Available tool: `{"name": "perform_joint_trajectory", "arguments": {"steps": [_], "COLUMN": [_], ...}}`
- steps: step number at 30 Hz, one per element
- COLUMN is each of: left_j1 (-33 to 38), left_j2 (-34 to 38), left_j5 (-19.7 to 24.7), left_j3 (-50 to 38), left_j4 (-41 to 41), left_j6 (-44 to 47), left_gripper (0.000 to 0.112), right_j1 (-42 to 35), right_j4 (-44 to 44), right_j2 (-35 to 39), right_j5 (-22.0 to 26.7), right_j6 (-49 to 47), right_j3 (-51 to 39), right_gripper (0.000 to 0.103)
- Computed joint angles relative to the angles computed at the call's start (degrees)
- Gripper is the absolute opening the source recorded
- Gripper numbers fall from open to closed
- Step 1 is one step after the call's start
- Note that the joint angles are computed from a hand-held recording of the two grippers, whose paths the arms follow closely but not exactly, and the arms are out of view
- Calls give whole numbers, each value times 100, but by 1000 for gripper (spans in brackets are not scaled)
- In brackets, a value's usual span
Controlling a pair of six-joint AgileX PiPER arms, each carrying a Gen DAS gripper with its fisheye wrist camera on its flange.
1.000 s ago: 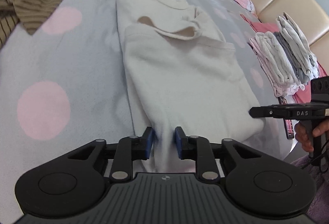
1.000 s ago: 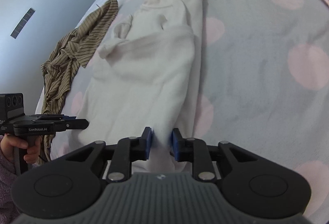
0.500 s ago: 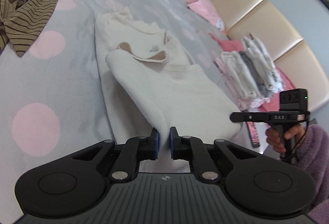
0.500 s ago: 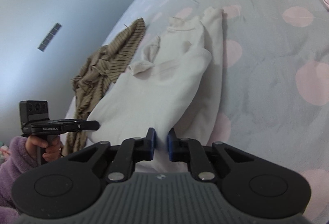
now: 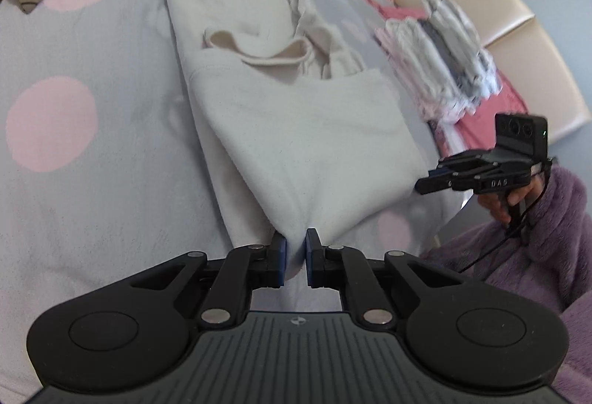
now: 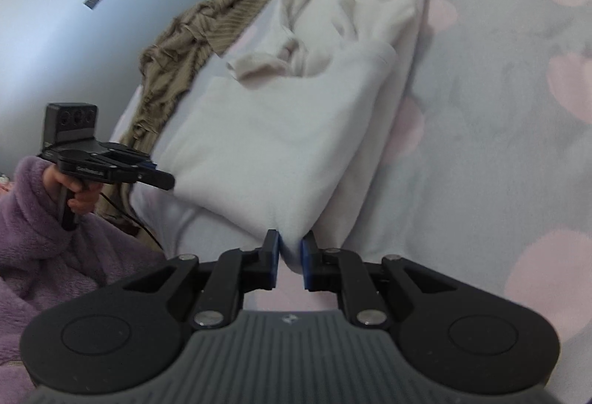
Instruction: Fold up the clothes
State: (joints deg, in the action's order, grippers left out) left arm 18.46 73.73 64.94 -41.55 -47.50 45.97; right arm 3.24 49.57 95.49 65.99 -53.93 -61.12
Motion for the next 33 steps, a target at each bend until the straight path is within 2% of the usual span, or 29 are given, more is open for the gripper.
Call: {"name": "perform_joint_trajectory", "arguments": {"steps": [4,7,8,9,10,11,12,13,15,18,21,24,29,33], "left_j1": [-325,-411,-376,-346,-329,-336,-344,-347,-307,-524,-1439,-2259,-3194,-3535], "left_j2": [74,23,-22,-93,-182,-304,-421,-545,-741,-905,-871,-686,-141,380], "left_j5": [-337,-433,-387,-323,-277,-263,-247,-258,-378,-913,-1883,-2522,-3204,-3368], "left_j3": [39,79,59,25,-18,-77,-138,-186,-237,-322,-467,-633,-898,-1114], "left_j4": [282,330,356,401,473,598,723,821,820,822,1534,2305,3592,4381], "left_j6": [-175,-221,-206,-245,-309,-420,-530,-622,-669,-815,-1236,-1694,-2536,-2939], "left_gripper": [8,9,10,11,15,24,31,43,46,46,46,46,48,48], "right_j1": [176,187,195,201,201,200,188,120,15,92,252,636,1067,1267], "right_j4": [-180,-237,-291,-357,-489,-621,-728,-725,-661,-551,-477,-715,-1368,-1636], "right_j2": [143,94,51,0,-94,-191,-305,-398,-571,-714,-789,-752,-319,257], "right_j5": [-304,-374,-368,-368,-398,-434,-512,-546,-678,-1153,-1632,-2114,-2498,-2506], "right_j6": [141,288,355,427,529,631,718,721,742,941,1130,1483,2213,2526], "right_j3": [16,54,44,33,21,13,31,51,85,32,-59,-243,-824,-1466], "right_gripper": [14,14,16,24,30,41,43,43,43,43,43,42,41,41]}}
